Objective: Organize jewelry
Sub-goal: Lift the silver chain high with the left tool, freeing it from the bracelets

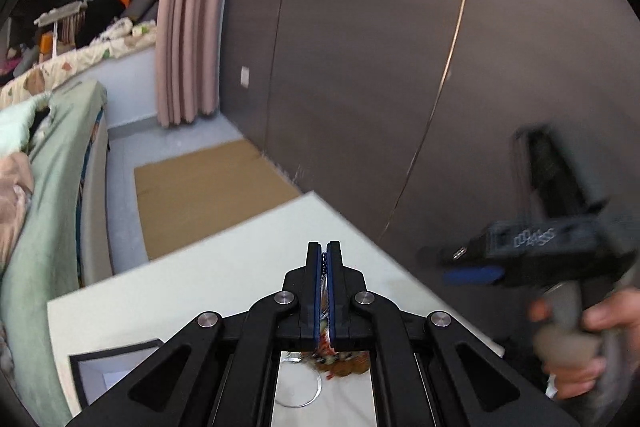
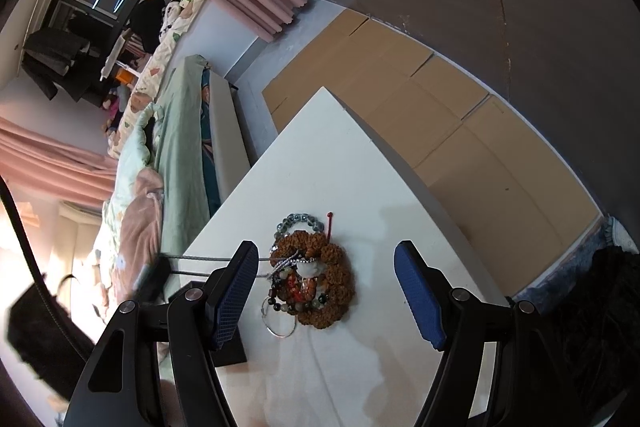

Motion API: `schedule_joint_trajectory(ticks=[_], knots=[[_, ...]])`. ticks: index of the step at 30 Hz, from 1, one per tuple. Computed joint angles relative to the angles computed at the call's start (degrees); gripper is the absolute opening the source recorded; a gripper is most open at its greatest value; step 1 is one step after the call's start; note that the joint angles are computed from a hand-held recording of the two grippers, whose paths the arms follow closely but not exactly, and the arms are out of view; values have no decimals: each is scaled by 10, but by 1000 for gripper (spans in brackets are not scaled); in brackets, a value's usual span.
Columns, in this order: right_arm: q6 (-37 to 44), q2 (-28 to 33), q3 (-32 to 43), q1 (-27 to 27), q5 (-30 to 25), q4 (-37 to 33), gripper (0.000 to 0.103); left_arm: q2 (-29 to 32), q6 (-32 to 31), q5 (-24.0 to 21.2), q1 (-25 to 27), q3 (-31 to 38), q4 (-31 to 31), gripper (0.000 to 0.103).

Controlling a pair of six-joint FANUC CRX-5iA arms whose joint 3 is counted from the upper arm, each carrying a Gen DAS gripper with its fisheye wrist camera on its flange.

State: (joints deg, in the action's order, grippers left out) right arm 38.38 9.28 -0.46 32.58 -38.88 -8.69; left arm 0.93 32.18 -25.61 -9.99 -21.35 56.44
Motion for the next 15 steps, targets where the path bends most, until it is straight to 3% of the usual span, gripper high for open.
schedule_joint_trajectory(ticks=[10, 15], knots=[[22, 7, 5, -5, -14, -32, 72, -83, -88, 18, -10, -40, 123, 1], [50, 16, 15, -14, -29, -72, 72, -120, -92, 34, -16, -35, 118, 1]])
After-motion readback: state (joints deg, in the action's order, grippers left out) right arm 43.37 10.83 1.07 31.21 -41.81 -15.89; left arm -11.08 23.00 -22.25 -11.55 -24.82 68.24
